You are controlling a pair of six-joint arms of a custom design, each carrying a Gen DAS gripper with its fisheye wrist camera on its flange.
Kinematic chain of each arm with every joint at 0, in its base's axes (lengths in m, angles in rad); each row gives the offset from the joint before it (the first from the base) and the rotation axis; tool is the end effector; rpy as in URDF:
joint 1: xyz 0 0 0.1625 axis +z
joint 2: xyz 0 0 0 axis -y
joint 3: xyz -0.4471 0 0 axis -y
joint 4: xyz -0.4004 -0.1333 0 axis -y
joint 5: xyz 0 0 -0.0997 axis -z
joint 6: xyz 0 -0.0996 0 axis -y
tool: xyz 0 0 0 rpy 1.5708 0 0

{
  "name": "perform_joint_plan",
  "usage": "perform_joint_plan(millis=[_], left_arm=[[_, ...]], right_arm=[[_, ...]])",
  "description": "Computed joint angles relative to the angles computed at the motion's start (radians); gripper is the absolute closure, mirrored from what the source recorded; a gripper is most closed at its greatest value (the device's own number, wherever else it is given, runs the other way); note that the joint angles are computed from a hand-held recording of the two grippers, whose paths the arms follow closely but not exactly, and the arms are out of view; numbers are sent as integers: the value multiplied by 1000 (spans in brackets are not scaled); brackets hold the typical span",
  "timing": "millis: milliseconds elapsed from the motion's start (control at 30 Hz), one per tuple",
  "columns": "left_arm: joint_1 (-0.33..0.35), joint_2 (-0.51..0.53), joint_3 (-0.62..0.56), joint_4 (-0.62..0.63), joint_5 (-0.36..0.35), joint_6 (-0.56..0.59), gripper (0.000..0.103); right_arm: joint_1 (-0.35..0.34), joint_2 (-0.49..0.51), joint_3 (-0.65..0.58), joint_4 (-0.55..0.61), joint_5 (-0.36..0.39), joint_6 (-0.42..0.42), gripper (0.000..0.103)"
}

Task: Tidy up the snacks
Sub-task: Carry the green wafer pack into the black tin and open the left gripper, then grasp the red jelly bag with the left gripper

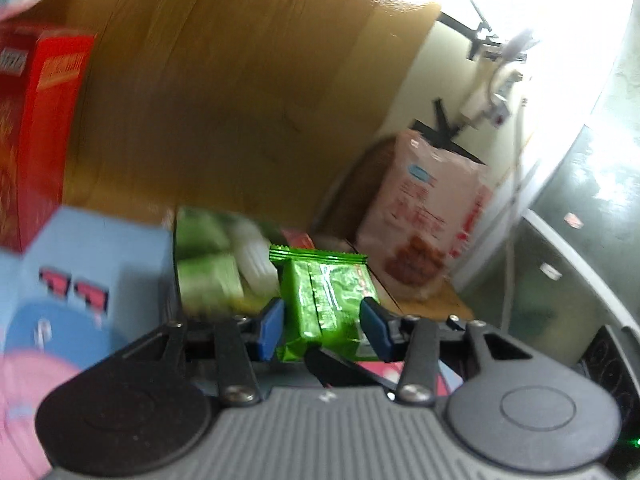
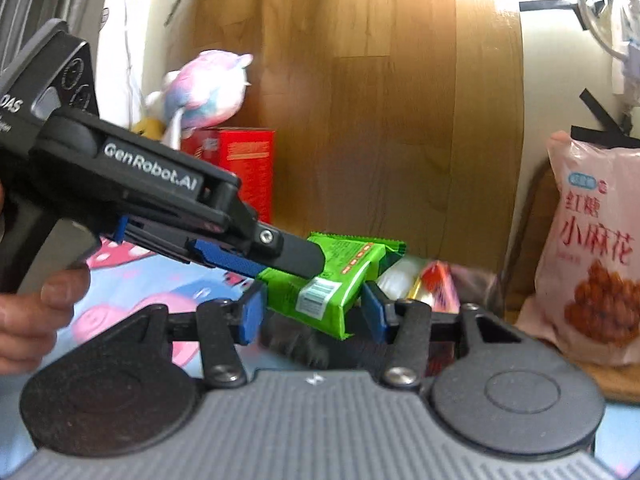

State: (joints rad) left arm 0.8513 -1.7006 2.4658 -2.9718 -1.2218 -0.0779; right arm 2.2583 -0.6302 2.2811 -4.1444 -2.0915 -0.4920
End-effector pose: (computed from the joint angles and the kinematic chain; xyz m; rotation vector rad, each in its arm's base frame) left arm -0.1158 -0.3861 0.3124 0.7495 2.7854 -1.0703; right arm 0.3555 -0.3010 0.0542 1.0863 -2.2032 1.2682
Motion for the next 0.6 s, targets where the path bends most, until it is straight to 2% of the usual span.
perform_joint_plan(millis=[67, 167, 233, 333, 433, 533, 600], left_arm=[[14, 79, -30, -71, 35, 30, 57], [27, 155, -58, -127, 97, 39, 56], [34, 149, -53, -136, 91, 33, 56], [44, 85, -22, -119, 58, 46, 55], [49, -25, 14, -25, 23, 18, 55], [59, -182, 64, 113, -18, -16, 55], [70, -281, 91, 219, -41, -46, 55]], right_arm=[[-33, 19, -39, 4, 14, -34, 44], [-45, 64, -100, 2, -49, -73, 39], [-43, 72, -94, -29, -57, -74, 37], [-29, 60, -42, -86, -41, -38, 36], [-17, 19, 38, -81, -13, 66, 36], [-30, -53, 151, 24, 72, 278, 36], [-47, -80, 211, 68, 134, 389, 37]])
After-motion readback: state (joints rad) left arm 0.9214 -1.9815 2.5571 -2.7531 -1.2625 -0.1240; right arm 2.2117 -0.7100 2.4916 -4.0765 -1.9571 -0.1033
